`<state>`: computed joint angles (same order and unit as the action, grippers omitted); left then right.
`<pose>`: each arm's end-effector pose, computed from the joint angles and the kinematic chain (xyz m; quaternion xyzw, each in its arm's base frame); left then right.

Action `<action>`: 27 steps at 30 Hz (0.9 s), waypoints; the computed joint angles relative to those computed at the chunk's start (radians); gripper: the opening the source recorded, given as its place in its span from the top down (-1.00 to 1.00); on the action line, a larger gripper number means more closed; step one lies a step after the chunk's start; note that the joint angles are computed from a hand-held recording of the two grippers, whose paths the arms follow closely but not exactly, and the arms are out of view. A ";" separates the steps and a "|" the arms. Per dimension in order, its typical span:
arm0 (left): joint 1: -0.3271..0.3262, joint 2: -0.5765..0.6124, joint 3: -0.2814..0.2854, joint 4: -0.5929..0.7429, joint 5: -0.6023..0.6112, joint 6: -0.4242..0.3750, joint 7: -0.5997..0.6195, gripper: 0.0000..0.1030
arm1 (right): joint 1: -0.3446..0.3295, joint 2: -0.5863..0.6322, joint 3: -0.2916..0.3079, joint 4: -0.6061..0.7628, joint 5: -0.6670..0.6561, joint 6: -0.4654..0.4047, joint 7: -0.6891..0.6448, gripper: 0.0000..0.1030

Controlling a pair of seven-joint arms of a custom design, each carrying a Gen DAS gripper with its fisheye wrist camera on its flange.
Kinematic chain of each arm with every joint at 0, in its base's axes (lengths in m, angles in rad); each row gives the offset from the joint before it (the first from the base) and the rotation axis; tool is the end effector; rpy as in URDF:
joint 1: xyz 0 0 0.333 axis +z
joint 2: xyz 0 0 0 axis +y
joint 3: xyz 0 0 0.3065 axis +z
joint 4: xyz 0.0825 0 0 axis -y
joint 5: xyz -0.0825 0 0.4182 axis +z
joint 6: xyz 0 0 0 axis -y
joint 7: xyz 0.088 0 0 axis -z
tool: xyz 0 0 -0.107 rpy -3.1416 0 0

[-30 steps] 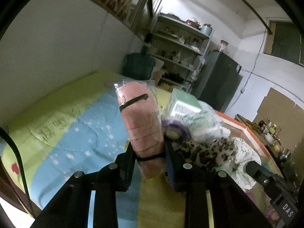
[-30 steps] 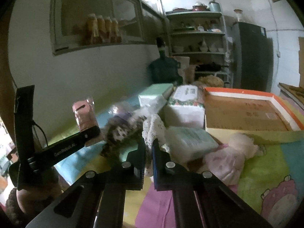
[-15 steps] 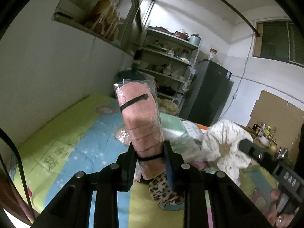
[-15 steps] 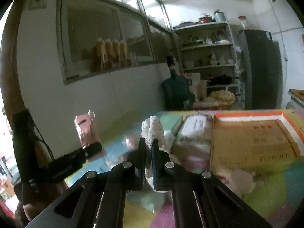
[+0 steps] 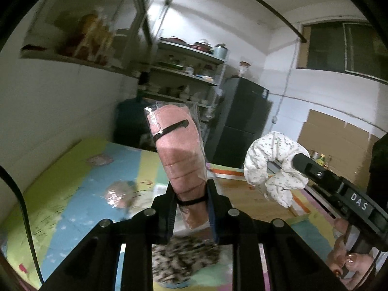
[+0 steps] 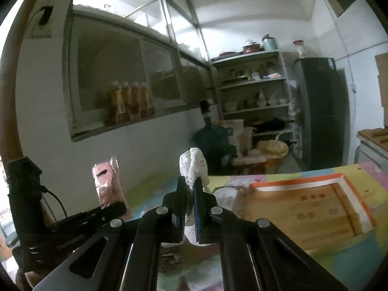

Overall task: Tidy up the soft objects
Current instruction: 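Carry both items to the cardboard tray and release them inside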

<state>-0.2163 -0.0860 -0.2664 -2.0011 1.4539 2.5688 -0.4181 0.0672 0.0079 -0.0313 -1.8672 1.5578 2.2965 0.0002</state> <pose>0.5295 -0.2999 0.5350 -0.6885 0.4389 -0.4404 0.3734 0.6379 0.0446 0.5510 -0.7021 0.3335 -0.1378 0.6139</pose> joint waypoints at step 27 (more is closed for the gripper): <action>-0.129 0.857 -0.026 1.007 -0.699 0.125 0.863 0.55 | -0.197 0.416 0.048 0.478 -0.321 0.244 0.216 0.90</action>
